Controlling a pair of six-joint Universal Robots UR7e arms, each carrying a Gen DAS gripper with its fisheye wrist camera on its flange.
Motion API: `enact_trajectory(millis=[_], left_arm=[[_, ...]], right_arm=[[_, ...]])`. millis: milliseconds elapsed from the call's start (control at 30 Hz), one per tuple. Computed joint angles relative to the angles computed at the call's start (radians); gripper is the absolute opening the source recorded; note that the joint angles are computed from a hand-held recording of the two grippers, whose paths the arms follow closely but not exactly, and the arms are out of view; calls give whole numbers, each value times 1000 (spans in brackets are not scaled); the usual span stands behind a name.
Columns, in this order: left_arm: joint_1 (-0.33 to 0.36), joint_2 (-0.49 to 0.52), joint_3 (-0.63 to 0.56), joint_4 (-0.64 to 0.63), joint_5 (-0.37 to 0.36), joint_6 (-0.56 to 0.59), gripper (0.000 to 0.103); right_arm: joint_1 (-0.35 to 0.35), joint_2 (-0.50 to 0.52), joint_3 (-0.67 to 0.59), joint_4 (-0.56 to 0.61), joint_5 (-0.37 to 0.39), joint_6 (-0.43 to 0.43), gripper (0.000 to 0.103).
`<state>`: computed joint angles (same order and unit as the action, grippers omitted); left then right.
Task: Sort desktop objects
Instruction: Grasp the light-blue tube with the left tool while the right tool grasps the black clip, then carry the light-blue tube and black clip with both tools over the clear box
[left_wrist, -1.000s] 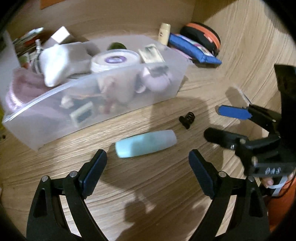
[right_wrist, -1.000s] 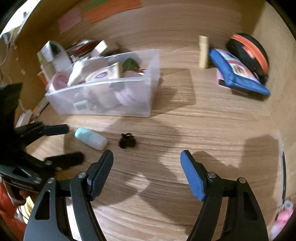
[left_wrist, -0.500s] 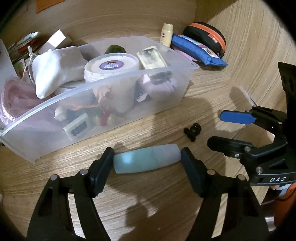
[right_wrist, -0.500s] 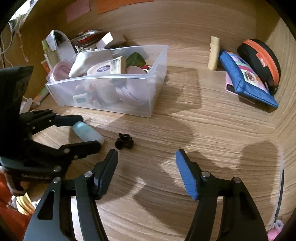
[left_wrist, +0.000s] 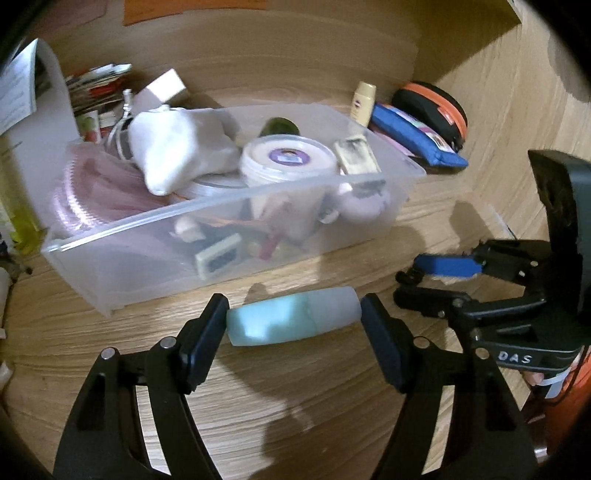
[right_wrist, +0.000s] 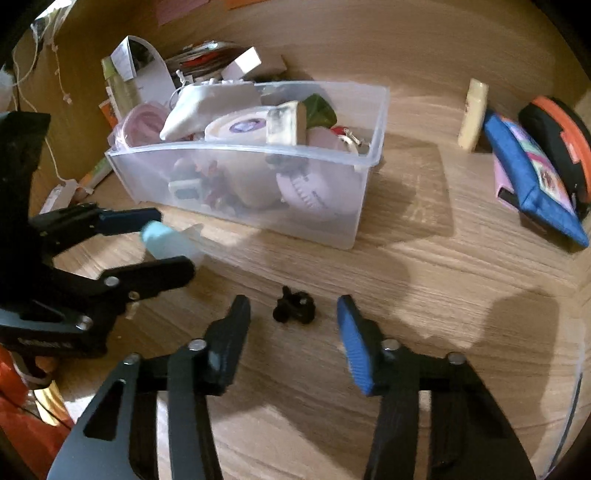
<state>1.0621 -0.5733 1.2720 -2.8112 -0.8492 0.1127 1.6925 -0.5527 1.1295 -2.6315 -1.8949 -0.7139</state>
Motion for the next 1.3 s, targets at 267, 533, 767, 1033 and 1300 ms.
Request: enact_trajectory(millis=[267,533,767,1033,1300], left_arm=[[-2,-19,27,-66,-16,10,73],[-13,-36,30,-161,-29,50,73],[-16,-38,6,-227,-31,92,73],[-6,-20,-47,-226,-32,118,73],[16,18,-123,-183,-26,118,73]], right_arm=[[5,-23,36,-59,27,-11,20],[16,-46,39,-104,83,7,20],[24,-33,-3,-125,103,6,20],[26,-7,-55,-115,110,3,20],[26,55,-154,-79,97,5,20]])
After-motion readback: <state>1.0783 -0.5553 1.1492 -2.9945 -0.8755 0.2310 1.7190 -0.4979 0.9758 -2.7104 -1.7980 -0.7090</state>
